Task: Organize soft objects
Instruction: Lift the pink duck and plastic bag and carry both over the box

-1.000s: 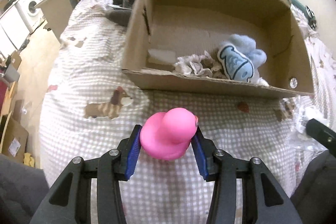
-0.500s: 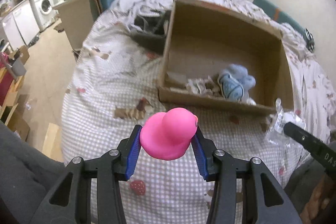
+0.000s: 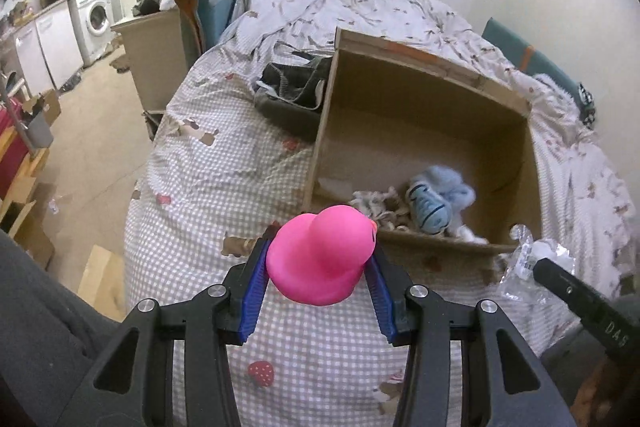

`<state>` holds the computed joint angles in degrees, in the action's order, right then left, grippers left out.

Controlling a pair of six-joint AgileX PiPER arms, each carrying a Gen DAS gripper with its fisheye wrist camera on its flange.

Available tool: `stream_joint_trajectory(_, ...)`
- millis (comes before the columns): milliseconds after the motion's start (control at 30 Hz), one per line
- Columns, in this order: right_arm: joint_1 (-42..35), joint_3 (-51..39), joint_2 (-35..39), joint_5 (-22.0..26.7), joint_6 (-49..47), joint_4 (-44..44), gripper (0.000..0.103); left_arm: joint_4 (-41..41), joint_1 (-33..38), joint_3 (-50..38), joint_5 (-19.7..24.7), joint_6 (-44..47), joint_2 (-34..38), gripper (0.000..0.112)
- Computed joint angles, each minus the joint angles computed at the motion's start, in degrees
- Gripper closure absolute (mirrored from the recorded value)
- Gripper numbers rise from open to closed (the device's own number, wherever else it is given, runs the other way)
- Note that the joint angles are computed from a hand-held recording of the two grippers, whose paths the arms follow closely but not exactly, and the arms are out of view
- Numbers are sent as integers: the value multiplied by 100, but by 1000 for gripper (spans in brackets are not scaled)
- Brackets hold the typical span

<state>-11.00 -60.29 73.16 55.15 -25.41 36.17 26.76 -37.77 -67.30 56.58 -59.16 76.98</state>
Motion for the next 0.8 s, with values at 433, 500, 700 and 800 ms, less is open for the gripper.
stream_joint_trajectory(433,-169,-1069,549,236,-235,484,93,-582,885,-1815,292,1675,822,69)
stream_joint_trajectory(500,-229,-1261,752,301,-124,490,93,-640,970,-1835,204,1749,876,69)
stream_joint_trajectory(700,-644,-1322,1298,1161,571,262,48,-828,1011,-1166,-361,1928,772,69)
stream_joint_trajectory(800,-402,-1006,1312,997,995,-469,31,-812,937,-936,-468,1865,754,69)
